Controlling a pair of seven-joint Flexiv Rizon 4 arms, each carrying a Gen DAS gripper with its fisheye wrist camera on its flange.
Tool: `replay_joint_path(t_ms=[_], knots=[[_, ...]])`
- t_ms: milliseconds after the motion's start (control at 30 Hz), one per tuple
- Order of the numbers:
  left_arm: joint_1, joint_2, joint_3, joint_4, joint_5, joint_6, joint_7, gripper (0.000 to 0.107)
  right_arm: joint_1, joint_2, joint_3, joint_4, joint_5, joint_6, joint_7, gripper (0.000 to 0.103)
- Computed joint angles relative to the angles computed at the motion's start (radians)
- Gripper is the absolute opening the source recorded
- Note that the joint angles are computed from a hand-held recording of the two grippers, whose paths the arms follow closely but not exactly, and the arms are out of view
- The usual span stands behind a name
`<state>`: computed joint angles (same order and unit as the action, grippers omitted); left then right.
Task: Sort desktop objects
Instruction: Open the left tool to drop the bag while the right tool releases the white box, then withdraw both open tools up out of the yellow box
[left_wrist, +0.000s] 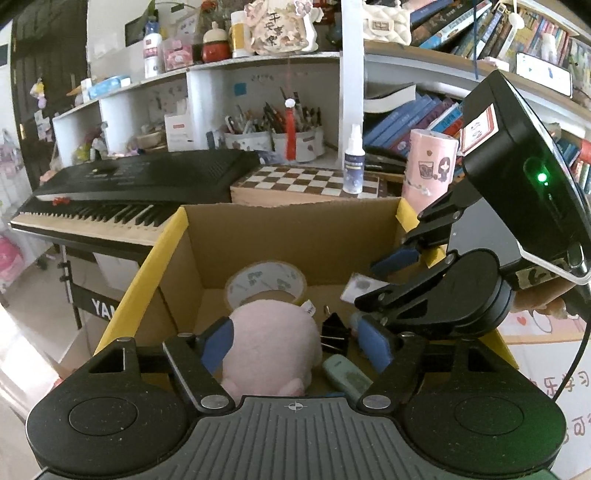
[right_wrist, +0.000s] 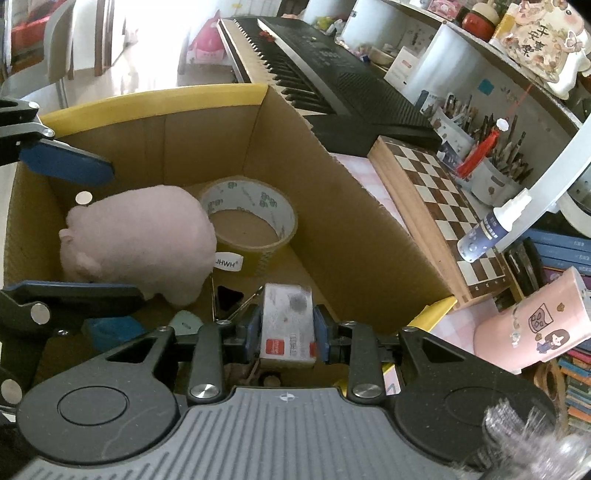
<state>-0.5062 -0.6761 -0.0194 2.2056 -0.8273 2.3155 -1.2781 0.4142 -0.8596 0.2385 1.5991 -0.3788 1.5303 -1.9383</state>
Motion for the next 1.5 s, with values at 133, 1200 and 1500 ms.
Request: replay_joint_path(t_ms=[133,1200,1500], knots=[[-0.007,0.003,0.001,0.012,-0.007,0.024,-0.009,0.077,0.009,0.003,-0.012,0.008,0.003,0.017,0.007,0.029],[0.017,0.084,-0.044,0.285,0.2,0.271,-0.196,0.083,0.638,0.26,-0.571,0.525,0.789,0.562,0.193,0.035],[-0.033,0.093,-0.049,0.37,0.171,0.321,-0.23,0.084,0.805,0.274,-0.612,0.622,1.083,0.638,0.198,0.038]])
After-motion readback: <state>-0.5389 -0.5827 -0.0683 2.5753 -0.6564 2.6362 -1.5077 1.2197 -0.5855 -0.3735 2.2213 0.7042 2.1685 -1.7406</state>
